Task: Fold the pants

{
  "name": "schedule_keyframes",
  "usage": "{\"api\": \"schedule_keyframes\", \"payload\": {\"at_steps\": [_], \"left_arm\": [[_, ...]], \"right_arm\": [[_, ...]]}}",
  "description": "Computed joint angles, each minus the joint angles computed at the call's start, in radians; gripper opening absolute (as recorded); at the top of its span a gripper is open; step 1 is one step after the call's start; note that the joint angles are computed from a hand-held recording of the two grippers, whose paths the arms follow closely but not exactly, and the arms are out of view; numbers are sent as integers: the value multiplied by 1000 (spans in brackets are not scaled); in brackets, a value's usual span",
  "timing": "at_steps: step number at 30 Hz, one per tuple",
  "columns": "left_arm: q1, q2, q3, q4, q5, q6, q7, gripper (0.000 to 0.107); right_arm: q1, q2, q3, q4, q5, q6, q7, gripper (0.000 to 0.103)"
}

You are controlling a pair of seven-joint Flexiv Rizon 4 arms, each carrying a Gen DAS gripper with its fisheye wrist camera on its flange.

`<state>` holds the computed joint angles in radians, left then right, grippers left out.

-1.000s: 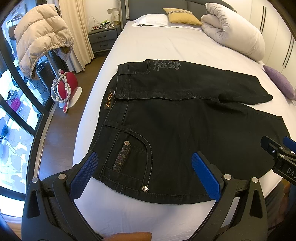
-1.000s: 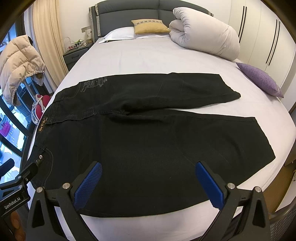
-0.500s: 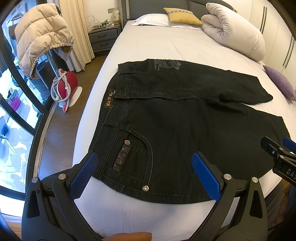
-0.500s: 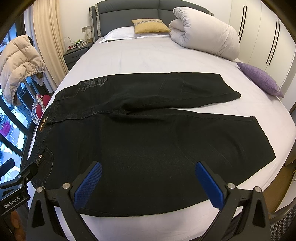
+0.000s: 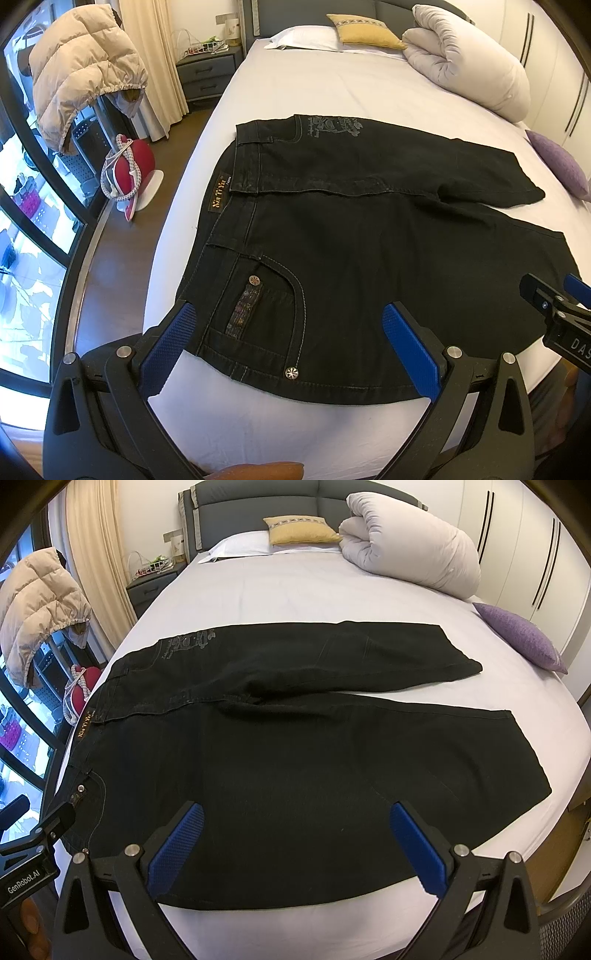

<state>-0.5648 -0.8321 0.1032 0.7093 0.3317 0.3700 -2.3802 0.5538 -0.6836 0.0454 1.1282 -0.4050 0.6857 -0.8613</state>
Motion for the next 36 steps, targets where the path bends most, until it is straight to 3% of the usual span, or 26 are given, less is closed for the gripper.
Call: {"api": "schedule_keyframes", "payload": {"at_steps": [36], "left_arm": [[11,10,-11,38,-14,31,-6,103]], "right_arm": [[-3,-2,3,3,11,1,-4,103]]}}
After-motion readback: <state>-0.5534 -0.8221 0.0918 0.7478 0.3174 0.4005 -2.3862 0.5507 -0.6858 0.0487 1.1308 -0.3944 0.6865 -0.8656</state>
